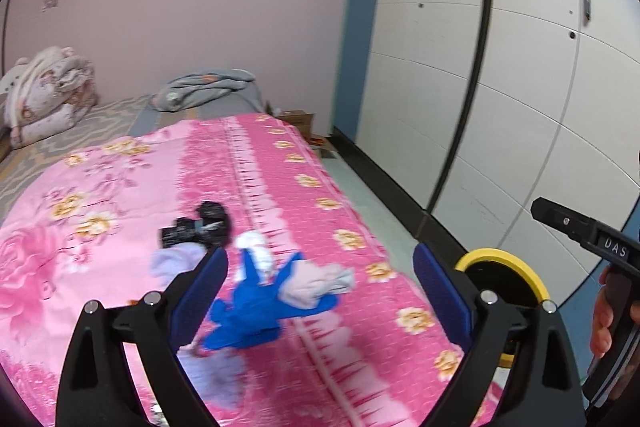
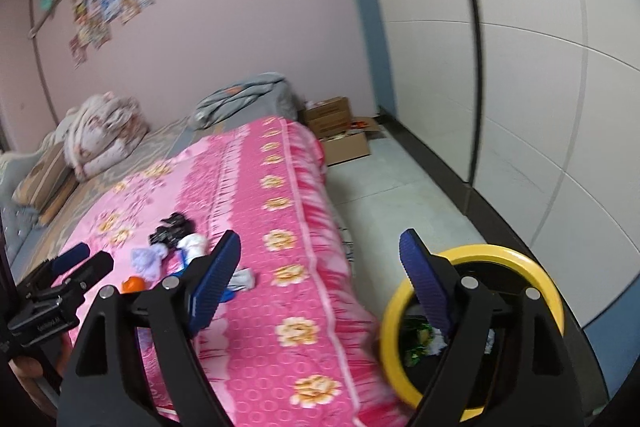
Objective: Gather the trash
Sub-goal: 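Move both tools back over the bed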
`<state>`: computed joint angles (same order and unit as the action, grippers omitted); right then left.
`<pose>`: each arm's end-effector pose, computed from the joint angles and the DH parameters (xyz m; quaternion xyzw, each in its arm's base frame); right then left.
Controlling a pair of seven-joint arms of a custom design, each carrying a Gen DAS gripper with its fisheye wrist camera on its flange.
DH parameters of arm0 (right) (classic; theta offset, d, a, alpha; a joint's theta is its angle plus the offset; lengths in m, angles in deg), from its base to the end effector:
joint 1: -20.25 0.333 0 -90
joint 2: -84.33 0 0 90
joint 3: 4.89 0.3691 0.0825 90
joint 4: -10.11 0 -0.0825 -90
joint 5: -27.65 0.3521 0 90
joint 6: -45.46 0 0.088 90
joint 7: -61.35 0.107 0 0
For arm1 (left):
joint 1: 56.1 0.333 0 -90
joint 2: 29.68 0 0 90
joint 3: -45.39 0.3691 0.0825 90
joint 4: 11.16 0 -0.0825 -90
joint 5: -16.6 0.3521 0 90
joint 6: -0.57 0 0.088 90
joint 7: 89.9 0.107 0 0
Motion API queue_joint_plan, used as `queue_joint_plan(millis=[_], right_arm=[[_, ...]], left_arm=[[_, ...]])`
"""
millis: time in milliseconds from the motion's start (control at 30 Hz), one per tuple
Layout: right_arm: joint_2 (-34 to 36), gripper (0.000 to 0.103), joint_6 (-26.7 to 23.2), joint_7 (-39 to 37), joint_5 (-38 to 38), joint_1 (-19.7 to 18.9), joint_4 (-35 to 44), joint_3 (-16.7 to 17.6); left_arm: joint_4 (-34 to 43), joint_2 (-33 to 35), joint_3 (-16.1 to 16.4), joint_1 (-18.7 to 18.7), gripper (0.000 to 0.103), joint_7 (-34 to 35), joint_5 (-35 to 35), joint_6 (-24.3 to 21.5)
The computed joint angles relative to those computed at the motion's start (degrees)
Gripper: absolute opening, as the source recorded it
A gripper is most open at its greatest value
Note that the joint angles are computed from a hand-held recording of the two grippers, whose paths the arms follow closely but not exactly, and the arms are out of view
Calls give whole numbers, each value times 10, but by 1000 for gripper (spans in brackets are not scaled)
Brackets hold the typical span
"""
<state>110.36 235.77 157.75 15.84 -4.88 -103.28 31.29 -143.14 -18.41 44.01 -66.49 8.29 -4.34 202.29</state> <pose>0.6515 0.0799 0.4672 -0.6555 0.5840 -0.2214 0.4246 0.5578 -0.0711 0.4602 -0.6410 0.5985 -0.3673 0.3098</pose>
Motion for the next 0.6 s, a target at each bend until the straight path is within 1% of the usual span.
queue_joint_plan(millis=[33,133,233,300,367,433,500,533,600], right_arm=[[1,78,2,-3,-2,16,2,-7],[11,78,4,-10,-13,31,10,-3],[31,82,-9,-19,-22,20,24,32],[41,83,-21,-34,-20,28,35,37],[42,84,-23,-47,-8,62,44,13],[47,85,-27,-58,3,79,50,4],[56,86,-31,-71,14,91,58,2],[60,86,-32,-78,19,101,62,-5],[67,86,-34,-88,30,132,73,-30]], left_arm=[[-9,-5,1,6,90,-3,1,4],[-38,-21,-8,38,90,-25,24,15],[-67,-34,-6,54,90,-25,29,24],[-83,-41,-9,65,90,-29,32,31],[-106,-52,-17,96,90,-63,69,34],[-128,-61,-23,125,90,-104,116,39],[-141,-64,-24,142,90,-132,147,43],[-150,-65,-23,148,90,-140,157,47],[-161,-65,-19,153,90,-144,164,52]])
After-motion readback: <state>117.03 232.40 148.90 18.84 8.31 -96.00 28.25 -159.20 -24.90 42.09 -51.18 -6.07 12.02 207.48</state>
